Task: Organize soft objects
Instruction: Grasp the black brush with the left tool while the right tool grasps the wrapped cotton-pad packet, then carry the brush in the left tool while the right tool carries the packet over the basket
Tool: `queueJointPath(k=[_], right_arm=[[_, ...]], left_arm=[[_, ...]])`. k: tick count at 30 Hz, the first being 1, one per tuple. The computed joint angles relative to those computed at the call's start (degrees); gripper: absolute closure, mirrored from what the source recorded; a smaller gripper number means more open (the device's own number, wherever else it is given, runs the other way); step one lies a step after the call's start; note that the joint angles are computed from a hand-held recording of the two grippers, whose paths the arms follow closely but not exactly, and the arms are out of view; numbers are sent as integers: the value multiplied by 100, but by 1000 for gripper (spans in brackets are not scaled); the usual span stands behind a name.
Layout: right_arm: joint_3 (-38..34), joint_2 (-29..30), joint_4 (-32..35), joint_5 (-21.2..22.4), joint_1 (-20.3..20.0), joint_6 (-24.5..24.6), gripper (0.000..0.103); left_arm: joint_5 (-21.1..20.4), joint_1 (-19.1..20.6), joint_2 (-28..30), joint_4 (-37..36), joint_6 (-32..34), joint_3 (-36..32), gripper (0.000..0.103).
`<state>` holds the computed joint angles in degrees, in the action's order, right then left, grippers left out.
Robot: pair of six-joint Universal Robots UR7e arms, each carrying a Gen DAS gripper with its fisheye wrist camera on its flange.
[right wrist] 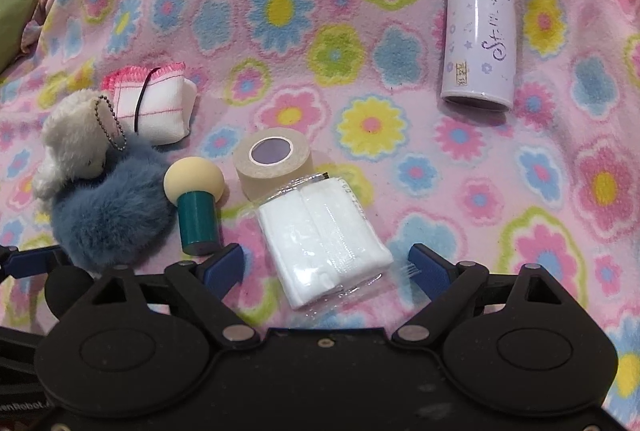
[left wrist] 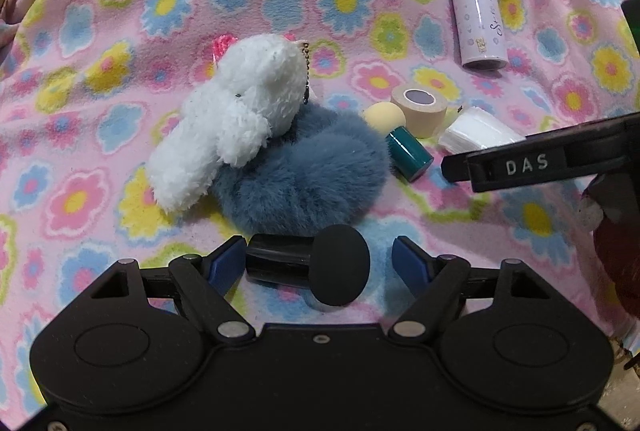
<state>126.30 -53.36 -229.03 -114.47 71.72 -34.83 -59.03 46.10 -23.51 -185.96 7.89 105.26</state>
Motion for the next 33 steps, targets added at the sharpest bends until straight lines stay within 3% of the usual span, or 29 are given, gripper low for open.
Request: queueJointPath(k=[5,8,13,21,33], right_arm=[[41,23,-176,-27,1,-131,33],[138,-118,-58,37,-34,50,38],[414,-446,186,148,-104,549,38],[1083,-913,-83,413,-132,974,38],[2641,-1311,-1620,1051,45,1038,38]], left_arm=[[93,-15,-17,7,-127,-2,48],[81,-10,-70,124,-315,-2,48],[147,-92,-198,312,-672,96,48],[264,-397,-578,442,-1257,457,48],[653,-1178,-1346,162,-2112,1502,48]])
